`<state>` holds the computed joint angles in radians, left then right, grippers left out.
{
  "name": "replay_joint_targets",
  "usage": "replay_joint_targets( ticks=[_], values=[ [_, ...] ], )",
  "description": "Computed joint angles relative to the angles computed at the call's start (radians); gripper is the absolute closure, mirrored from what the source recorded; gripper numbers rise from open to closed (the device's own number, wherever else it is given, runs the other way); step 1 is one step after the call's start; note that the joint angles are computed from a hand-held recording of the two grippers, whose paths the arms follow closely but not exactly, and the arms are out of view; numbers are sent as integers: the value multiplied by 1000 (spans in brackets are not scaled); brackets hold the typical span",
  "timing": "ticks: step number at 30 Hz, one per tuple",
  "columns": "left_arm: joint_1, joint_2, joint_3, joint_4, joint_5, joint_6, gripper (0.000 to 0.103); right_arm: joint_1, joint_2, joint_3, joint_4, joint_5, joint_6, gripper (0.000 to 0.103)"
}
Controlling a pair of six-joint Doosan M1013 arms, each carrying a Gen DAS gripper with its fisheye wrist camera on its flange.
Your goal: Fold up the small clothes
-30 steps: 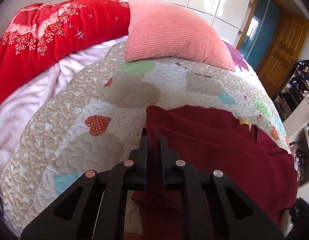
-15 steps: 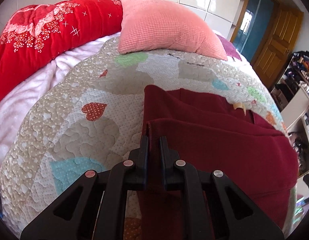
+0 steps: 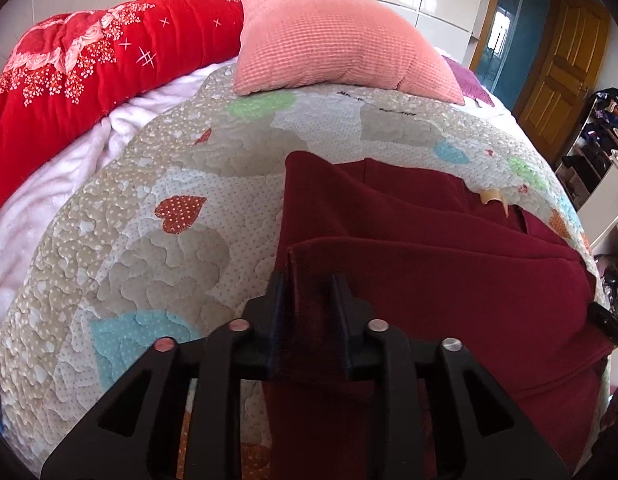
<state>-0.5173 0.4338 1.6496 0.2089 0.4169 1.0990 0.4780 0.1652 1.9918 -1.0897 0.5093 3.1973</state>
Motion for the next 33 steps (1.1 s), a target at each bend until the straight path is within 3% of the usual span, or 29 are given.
replay_joint_targets(
  ticks=[2,6,9,12,17,22,24,27,30,32,33],
  values=[
    [5,0,0,-11,9,0,68,4,-17,6,19,-4,-5,99],
    [20,-24,27,-113,-14,79,68,55,-67,34,-17,16,30,93],
    [17,-42,46,-101,-22,66,68,87,-73,48,5,21,5,92],
    [10,-64,70,-69,-31,35,68,81,-34,39,109,50,-84,91],
    [-2,-107,116,2,-36,-12,68,102,-55,40,86,57,-29,90],
    [-11,-150,165,30,-41,-14,68,166,-109,71,-13,51,76,89],
    [-13,-167,185,8,-40,18,68,197,-140,92,-46,42,127,85],
    [-16,-186,208,-8,-28,46,68,229,-178,114,-11,29,102,58],
    [-13,-211,240,-65,-31,105,68,269,-199,126,35,51,51,54],
    [-7,-226,260,-115,-25,142,57,298,-205,135,63,75,36,54],
    [-3,-234,271,-149,-18,162,44,306,-207,142,71,75,38,54]
  ],
)
